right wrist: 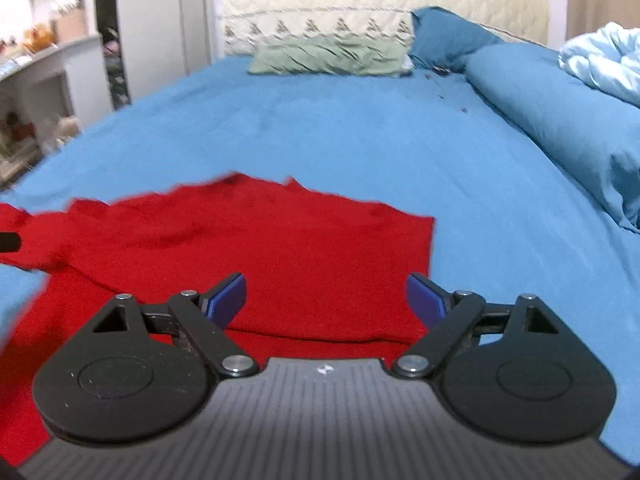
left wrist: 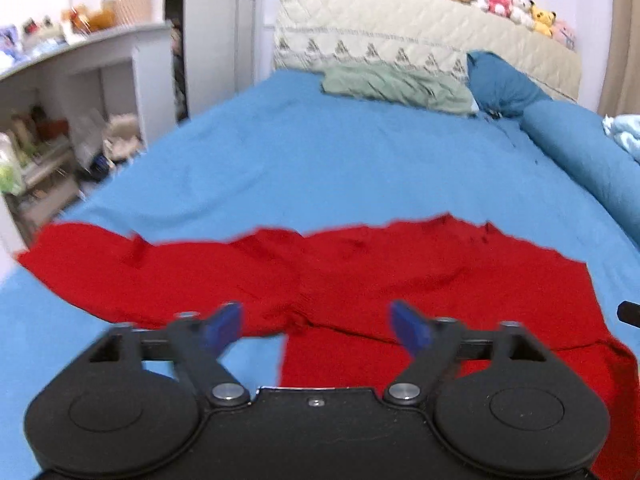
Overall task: Fold small clothes
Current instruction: 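Grasp the other sleeve cuff with the left tool and lift it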
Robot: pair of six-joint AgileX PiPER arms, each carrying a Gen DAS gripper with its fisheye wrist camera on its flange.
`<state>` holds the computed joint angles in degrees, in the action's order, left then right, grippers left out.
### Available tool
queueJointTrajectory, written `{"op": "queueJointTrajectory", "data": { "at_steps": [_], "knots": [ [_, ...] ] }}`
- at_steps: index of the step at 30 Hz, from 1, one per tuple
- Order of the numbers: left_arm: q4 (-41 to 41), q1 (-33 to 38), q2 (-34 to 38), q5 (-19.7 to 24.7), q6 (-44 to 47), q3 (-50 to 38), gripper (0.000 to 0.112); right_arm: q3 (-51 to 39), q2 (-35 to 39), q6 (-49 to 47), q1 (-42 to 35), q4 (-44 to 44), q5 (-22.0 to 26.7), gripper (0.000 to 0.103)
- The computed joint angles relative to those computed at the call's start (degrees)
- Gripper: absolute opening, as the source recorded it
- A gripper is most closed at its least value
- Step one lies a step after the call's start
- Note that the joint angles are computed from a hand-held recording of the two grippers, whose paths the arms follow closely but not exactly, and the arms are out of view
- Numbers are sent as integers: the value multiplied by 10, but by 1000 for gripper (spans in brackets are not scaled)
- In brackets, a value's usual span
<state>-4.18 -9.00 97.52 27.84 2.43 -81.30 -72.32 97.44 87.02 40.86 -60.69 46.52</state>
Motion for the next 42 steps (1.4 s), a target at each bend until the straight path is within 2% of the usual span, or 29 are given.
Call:
{"op": "queueJointTrajectory", "data": {
  "at_steps": [3,7,10,12,16,22,26,29,32,34,37,39,42],
  "knots": [
    [-21,29,-39,21,23,-1,103,-45,1,-22,24,18,4,103],
    [-137,102,-48,66,120,-28,103,-146,43,-78,46,57,17,103],
    [-217,163,-29,81,182,-46,103,-236,96,-121,52,99,18,103],
    [-283,212,-5,86,229,-59,103,-294,136,-141,55,118,14,103],
    [-392,297,59,131,283,-103,103,-413,227,-200,56,167,17,103],
    [-390,339,173,104,278,-186,100,-582,359,-279,51,243,42,103],
    [-378,347,279,133,215,-291,86,-669,423,-310,50,263,62,103],
    [-337,344,364,158,101,-394,70,-695,448,-322,46,266,60,103],
    [-396,353,396,131,88,-413,70,-742,481,-339,41,274,73,103],
    [-355,341,415,131,57,-456,66,-743,487,-339,37,275,68,103],
    [-260,318,429,128,6,-499,45,-737,493,-334,31,275,59,103],
    [-206,309,439,131,-34,-521,9,-714,485,-320,28,270,46,103],
    [-204,309,431,126,-38,-508,7,-665,462,-294,26,255,21,103]
  ]
}}
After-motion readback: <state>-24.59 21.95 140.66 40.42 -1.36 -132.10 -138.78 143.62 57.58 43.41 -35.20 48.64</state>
